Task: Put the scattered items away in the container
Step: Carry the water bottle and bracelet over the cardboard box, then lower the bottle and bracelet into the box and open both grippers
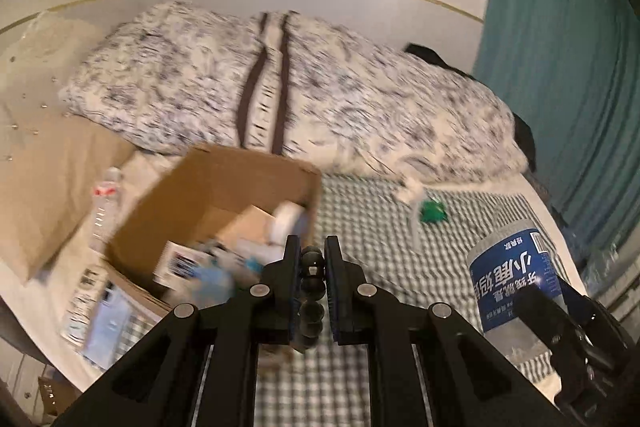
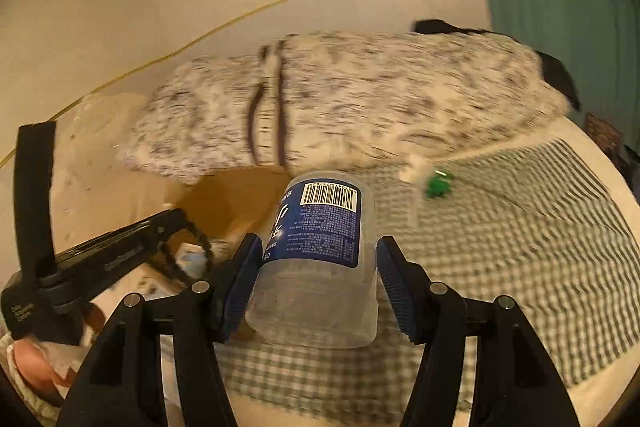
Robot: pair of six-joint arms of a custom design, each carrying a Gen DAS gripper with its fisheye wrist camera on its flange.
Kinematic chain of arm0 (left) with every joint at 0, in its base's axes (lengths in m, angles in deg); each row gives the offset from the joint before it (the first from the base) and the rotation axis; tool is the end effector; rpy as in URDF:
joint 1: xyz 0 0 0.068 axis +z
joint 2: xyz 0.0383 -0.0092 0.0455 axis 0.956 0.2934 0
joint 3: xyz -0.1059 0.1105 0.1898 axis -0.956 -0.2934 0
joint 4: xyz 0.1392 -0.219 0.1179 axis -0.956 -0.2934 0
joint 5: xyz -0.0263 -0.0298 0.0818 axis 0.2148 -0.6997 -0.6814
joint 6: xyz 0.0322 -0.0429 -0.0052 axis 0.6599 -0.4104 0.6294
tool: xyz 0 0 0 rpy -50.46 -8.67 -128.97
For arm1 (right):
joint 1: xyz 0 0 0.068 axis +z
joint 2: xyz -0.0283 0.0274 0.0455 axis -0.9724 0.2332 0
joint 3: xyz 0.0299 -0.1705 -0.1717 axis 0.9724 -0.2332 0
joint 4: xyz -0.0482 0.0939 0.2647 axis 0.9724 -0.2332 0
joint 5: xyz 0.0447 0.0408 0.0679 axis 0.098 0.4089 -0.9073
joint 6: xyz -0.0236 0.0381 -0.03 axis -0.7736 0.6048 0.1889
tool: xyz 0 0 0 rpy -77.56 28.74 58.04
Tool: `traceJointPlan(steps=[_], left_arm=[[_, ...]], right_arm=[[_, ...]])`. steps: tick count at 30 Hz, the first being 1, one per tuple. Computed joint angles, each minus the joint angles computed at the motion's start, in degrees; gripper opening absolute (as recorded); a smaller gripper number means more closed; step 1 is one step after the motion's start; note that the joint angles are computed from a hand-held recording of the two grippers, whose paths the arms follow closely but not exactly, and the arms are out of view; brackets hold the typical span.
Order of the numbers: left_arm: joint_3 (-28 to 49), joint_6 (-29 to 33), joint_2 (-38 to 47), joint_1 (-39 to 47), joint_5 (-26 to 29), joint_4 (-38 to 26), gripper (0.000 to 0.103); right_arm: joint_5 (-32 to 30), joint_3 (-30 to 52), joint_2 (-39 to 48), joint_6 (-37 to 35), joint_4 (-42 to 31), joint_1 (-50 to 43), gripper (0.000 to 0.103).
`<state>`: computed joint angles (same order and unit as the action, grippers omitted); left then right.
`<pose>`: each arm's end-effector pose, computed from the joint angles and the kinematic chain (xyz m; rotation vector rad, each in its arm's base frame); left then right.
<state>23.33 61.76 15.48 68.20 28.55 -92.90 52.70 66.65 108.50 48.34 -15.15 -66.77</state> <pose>0.2563 -0.0198 0.4164 -0.1364 2.2314 -0.1048 0.2317 0.0463 0.4044 -0.1024 2.1450 0.4007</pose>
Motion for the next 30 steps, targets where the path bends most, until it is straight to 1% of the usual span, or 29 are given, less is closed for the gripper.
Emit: traceJointPlan(steps=[3,9,11,14,17,20,22,23,24,25,26,27,30], left_arm=[[1.7,3.06,1.41,6.06,3.81,0.22,0.011],[3.12,7.31,6.24,15.78,9.32,2.44,0.011],[2.63,7.96,8.19,18.23,10.75,3.47,0.011],[2.38,7.37,11.19,20.54,10.95,3.49,0.011],[0.44,7.71,11.94,22.28,12.97,5.1,0.011],[-0.09,7.57,13.18,22.91,12.91,5.95,0.011],[-0.07,7.97,13.68,22.71,12.25,6.12,0.015],[0.32,8.27,14.09,22.5,12.18,5.83,0.026],[0.3,8.53,14.11,22.29,12.38,5.96,0.049],[-0.26,8.6,13.64,21.96,11.88,6.57,0.065],[-1.33,8.54,12.72,21.44,10.65,7.62,0.083],[-2.15,8.45,12.01,21.07,9.72,8.45,0.086],[-2.89,7.97,11.14,20.03,7.91,8.37,0.087]], right_arm=[[5.0,4.18,4.34,1.26,1.43,8.16,0.06],[7.7,12.29,15.26,3.51,2.75,16.7,0.06],[7.74,14.86,19.52,4.03,3.3,18.44,0.06],[7.55,18.23,25.21,5.16,3.71,20.13,0.06],[5.04,22.97,31.8,6.15,3.49,19.86,0.06],[4.82,26.69,36.06,6.36,3.37,19.66,0.06],[5.34,28.77,38.09,6.9,3.46,19.83,0.061],[5.05,29.03,38.51,7.4,4.2,19.62,0.061],[4.34,29.06,38.87,7.71,5.28,19.28,0.07],[4.54,30.92,40.27,7.63,4.61,19.19,0.081],[6.35,31.55,40.53,7.73,4.47,19.39,0.082],[7.71,32.34,40.95,7.77,4.26,19.59,0.082],[8.45,30.57,39.25,7.64,4.99,18.96,0.082]])
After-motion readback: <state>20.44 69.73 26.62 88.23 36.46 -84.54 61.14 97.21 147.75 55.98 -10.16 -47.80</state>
